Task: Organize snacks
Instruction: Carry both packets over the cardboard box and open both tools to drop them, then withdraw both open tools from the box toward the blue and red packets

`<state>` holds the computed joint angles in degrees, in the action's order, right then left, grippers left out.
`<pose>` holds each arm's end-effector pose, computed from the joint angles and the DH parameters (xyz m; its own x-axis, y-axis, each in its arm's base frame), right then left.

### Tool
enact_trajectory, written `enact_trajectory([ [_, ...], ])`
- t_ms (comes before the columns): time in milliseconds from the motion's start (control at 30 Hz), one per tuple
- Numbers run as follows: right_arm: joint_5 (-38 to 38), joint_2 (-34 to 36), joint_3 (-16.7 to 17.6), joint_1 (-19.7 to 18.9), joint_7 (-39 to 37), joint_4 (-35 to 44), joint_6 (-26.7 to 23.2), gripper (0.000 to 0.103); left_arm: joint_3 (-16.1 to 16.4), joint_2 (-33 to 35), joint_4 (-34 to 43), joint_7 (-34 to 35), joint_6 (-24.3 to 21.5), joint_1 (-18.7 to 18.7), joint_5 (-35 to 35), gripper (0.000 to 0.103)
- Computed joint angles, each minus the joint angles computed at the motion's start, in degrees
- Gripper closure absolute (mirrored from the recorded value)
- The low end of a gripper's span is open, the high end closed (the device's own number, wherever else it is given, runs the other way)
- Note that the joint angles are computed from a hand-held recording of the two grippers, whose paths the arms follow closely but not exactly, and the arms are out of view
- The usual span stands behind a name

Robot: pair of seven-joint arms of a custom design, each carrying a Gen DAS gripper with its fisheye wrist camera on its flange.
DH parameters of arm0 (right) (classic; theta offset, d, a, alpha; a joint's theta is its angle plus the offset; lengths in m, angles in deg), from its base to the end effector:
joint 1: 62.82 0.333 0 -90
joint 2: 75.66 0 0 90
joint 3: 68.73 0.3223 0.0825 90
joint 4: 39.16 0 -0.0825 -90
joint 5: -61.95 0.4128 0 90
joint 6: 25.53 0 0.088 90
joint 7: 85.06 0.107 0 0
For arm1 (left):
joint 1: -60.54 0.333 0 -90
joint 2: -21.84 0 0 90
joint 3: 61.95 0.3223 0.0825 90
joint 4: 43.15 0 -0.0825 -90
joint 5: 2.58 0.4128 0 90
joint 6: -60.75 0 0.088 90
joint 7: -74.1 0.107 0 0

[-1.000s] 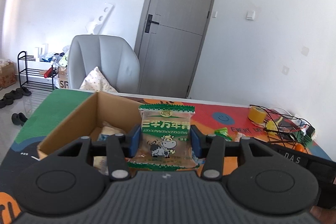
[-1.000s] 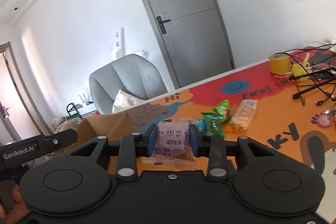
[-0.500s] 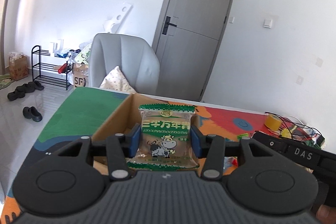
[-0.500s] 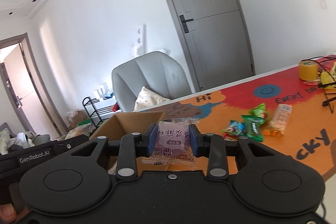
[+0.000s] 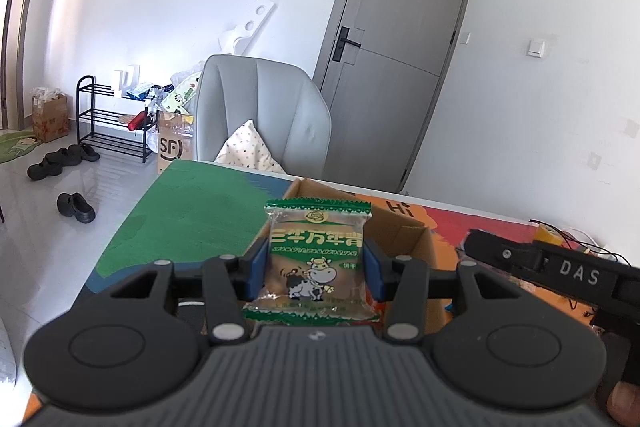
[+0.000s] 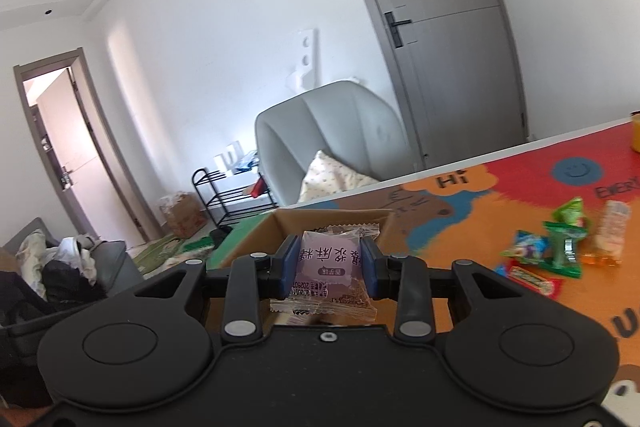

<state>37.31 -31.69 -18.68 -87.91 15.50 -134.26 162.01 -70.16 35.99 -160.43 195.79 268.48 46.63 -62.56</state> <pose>0.7227 0.2023 0.4111 0.4063 -0.8388 -0.3624 -0.5234 0.1114 -0.8448 0.6041 -0.1199 0.4239 0.1736 -0.9535 0.2463 -0.3897 -0.2961 -0.8720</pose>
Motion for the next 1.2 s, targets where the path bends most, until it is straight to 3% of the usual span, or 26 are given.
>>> enact_trajectory([
  [67, -0.8, 2.8, 2.9, -0.9, -1.4, 1.5, -1.0, 0.065, -0.1, 0.0, -0.3, -1.4, -0.3, 0.7, 1.4, 0.055],
  [100, -0.6, 3.2, 3.2, -0.8, -1.9, 1.9, -1.3, 0.057, 0.0, 0.0, -0.4, -1.9, -0.4, 0.9, 2.0, 0.055],
  [200, 1.7, 0.2, -2.4, 3.1, -0.1, 1.6, 1.0, 0.049, 0.7, 0.1, 0.0, -0.9, -1.5, 0.6, 1.6, 0.055],
  [333, 2.4, -1.1, -4.1, 3.2, 2.9, 0.9, -0.4, 0.045, 1.9, 1.1, 2.2, 2.5, -3.1, -0.7, -1.2, 0.055],
  [433, 3.7, -2.9, -6.3, 3.7, 3.8, -0.3, 0.0, 0.035, 2.5, 1.9, 3.8, 5.1, -3.8, -1.8, -3.4, 0.055],
  [567, 3.4, -4.5, -7.3, 3.0, 5.5, -2.2, 0.7, 0.027, 4.2, 3.7, 9.0, 17.4, -3.8, -4.9, -15.8, 0.047],
  [733, 2.1, -5.8, -7.2, 0.9, 8.3, -4.5, 1.4, 0.02, 0.4, 3.6, 9.2, 18.9, -1.8, -2.9, -16.0, 0.032],
  [867, 1.5, -7.3, -8.0, 0.1, 10.2, -6.4, 1.9, 0.008, -1.7, 3.4, 9.2, 20.5, -0.9, -1.9, -16.7, 0.025],
  [933, 0.5, -7.6, -7.3, -1.2, 11.3, -7.3, 2.1, 0.005, -2.5, 3.6, 10.2, 23.6, -0.5, -1.8, -19.4, 0.018],
  [1067, -1.1, -8.1, -5.4, -4.4, 12.8, -9.1, 1.4, 0.0, -5.0, 4.5, 13.0, 32.4, 0.3, -0.6, -26.8, 0.016],
  [1200, -1.6, -8.3, -2.9, -7.7, 12.3, -10.5, -0.3, 0.0, -8.4, 4.2, 13.9, 36.9, -1.1, 2.0, -31.6, 0.012],
])
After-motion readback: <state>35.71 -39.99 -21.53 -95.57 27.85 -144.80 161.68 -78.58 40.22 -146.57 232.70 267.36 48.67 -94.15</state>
